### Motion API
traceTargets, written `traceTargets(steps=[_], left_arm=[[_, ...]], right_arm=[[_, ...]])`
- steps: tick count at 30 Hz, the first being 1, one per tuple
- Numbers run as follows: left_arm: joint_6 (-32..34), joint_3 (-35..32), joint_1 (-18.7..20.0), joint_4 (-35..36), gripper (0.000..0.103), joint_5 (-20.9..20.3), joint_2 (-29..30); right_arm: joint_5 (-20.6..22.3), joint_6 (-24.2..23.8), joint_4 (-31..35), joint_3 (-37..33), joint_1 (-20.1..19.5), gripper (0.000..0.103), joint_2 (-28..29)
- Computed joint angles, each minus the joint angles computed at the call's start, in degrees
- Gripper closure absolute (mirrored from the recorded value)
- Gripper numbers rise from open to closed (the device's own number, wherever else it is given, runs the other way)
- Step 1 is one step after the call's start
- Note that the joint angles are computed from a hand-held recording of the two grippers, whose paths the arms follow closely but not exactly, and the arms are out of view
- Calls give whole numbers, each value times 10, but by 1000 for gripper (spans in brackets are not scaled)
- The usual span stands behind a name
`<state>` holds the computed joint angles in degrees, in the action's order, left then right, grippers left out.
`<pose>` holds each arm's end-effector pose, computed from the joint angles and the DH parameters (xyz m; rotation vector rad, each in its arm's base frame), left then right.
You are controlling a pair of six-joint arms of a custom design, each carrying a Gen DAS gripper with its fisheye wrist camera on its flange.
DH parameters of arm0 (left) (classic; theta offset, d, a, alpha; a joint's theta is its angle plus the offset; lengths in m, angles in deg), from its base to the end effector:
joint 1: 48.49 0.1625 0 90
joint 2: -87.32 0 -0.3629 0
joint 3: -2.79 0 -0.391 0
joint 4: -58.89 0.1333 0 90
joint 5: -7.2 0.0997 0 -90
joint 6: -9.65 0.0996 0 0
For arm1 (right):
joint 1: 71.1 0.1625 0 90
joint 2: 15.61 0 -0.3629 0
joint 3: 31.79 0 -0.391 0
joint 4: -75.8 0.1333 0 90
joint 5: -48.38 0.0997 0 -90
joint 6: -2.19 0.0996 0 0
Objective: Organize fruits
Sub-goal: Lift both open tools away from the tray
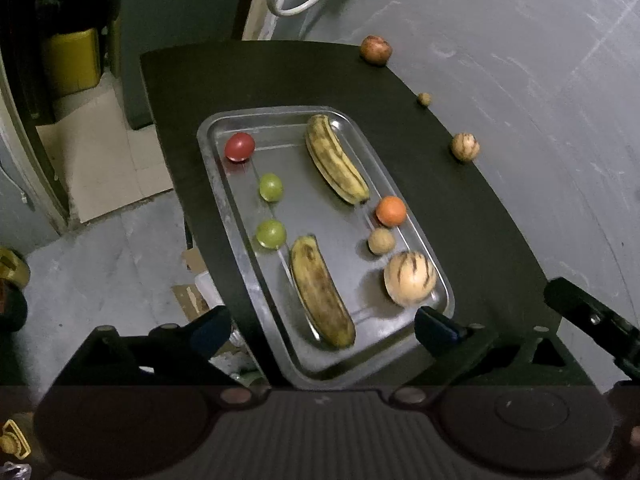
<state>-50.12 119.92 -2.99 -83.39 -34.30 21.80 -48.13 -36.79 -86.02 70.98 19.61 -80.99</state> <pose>-0.1977 -0.4978 0.1215 -0.3367 2.4622 -0.8927 0.1294 -0.5985 0.2297 0.8856 -2.5963 0.7517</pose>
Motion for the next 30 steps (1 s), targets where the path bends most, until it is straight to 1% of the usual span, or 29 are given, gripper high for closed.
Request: traceTargets(steps=[2,5,7,9,11,12,13,14,17,19,22,24,26,30], left_arm=[[-21,6,-14,26,2,2,-8],[-43,9,-36,69,2,1,-20],[-49,12,-53,91,1,3,-27],[-59,10,-71,118,1,5,-33],[-67,9,-88,141,1,7,-40],[-69,8,-95,150,1,7,-43],[-71,5,-102,159,1,7,-45],[-76,1,-109,173,1,6,-47],[-86,-13,-127,203,1,5,-54],[-77,-22,-133,210,1,1,-59],[-50,-39,-144,210,1,14,-61],[-24,-53,-148,209,1,29,-60],[13,-68,-147,196,1,42,-56],[84,-97,-134,165,1,60,-45]], right_arm=[[-2,-6,-3,20,-1,1,-29],[-6,-14,10,40,1,1,-76],[-25,-25,20,44,8,1,-98],[-46,-22,46,38,14,1,-117],[-59,10,123,9,16,1,-132],[-67,33,167,-10,19,1,-136],[-77,56,193,-25,22,1,-138],[-86,79,207,-36,25,1,-143],[-98,121,254,-70,33,1,-154],[-92,140,280,-96,41,1,-160],[-84,160,313,-146,59,1,-157],[-87,166,332,-185,77,1,-144],[-95,153,328,-223,100,1,-123],[-99,112,295,-290,134,1,-67]])
